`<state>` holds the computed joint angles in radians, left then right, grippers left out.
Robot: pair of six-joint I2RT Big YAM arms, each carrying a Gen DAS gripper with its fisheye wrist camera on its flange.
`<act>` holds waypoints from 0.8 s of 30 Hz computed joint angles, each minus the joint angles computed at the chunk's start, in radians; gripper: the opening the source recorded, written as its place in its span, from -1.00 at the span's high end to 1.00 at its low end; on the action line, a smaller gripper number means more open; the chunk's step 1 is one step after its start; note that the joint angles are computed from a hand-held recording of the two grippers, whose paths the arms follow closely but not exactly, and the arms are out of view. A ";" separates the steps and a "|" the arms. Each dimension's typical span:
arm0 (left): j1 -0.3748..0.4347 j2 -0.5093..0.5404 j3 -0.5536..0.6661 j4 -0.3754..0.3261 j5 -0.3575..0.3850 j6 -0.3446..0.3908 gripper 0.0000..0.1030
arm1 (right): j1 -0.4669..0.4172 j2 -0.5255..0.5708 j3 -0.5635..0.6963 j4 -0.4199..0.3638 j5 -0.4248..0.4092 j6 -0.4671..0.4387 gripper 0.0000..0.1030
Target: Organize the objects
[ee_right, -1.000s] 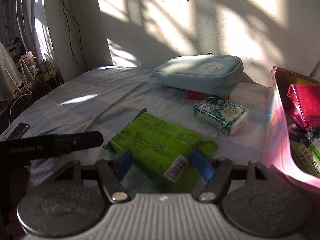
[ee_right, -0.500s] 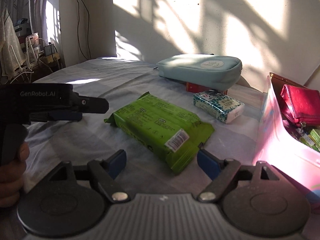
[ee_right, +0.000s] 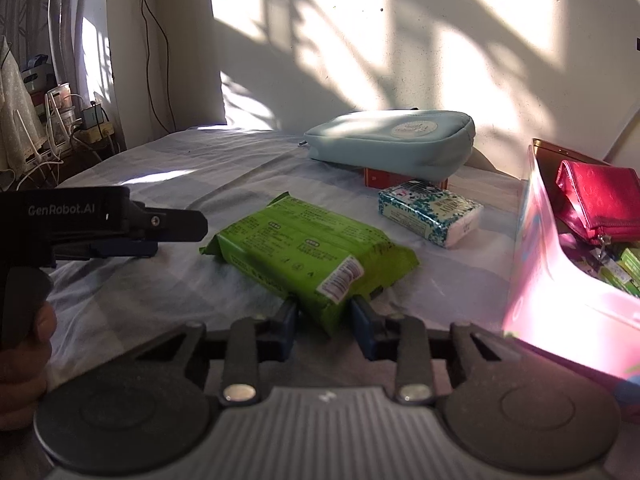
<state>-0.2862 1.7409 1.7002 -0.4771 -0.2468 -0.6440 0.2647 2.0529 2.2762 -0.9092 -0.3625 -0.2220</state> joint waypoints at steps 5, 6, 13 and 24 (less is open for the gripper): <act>0.001 -0.001 -0.002 0.004 -0.002 -0.009 -0.66 | -0.008 -0.039 -0.061 0.052 -0.007 0.042 0.84; 0.001 -0.001 -0.002 0.006 -0.004 -0.014 -0.66 | -0.012 -0.045 -0.065 0.044 -0.020 0.056 0.85; 0.006 -0.005 -0.010 0.016 0.001 -0.032 -0.66 | -0.047 -0.171 -0.214 0.069 -0.090 0.044 0.86; 0.002 -0.001 -0.003 0.005 -0.003 -0.017 -0.70 | -0.129 -0.333 -0.426 0.032 -0.112 -0.047 0.64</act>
